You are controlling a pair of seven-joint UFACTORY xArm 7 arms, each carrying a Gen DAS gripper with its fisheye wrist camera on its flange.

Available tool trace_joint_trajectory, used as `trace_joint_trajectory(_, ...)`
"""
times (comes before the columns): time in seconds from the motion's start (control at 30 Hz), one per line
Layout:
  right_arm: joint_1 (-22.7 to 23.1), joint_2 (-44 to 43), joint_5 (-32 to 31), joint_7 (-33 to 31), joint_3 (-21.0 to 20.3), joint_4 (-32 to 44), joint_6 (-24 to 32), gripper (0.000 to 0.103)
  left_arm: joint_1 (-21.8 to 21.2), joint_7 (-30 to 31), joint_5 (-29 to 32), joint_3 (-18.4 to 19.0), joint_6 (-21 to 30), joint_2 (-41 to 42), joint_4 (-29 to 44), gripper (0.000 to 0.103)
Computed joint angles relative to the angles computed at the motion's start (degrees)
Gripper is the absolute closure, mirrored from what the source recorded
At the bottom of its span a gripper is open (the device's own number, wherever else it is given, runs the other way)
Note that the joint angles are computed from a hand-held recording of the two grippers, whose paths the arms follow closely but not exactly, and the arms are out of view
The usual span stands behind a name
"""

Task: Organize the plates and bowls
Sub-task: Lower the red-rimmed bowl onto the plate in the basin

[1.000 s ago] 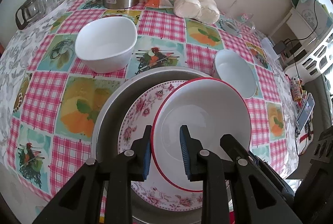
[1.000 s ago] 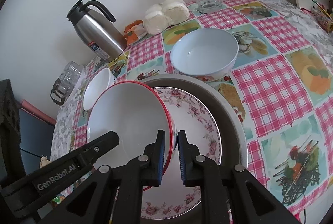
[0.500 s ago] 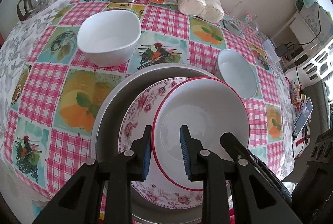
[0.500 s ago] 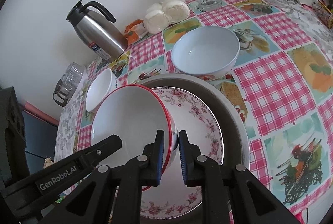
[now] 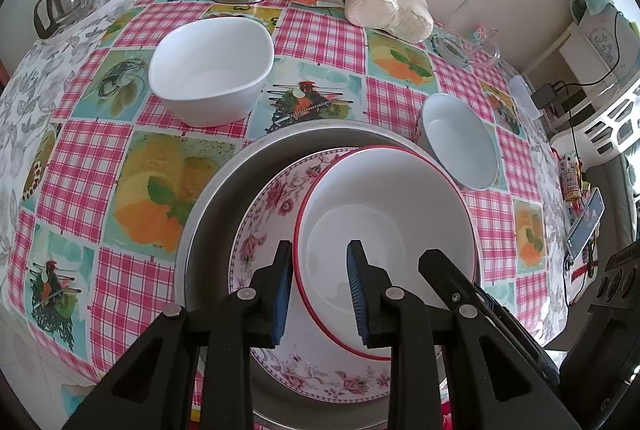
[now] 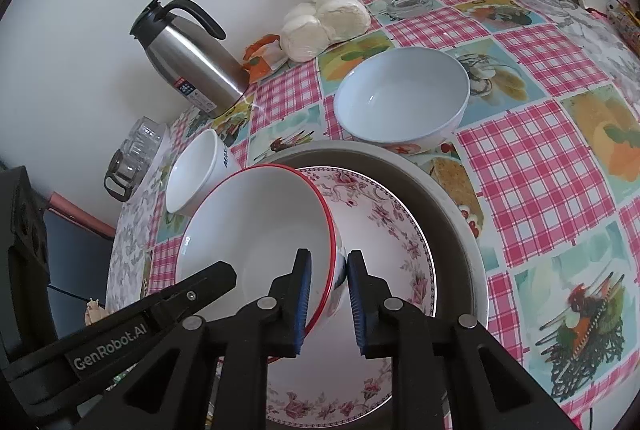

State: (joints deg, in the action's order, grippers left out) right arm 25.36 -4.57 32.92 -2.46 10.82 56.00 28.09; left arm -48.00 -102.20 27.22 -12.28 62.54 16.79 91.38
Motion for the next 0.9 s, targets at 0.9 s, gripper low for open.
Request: trace_joint_trajectory(0.9, -0.01, -2.00, -5.43, 2.83, -0.08, -1.20, -2.59, 0.053, -0.48, -6.18, 4.34, -0.65, 2.30, -3.02, -1.58, 0.056)
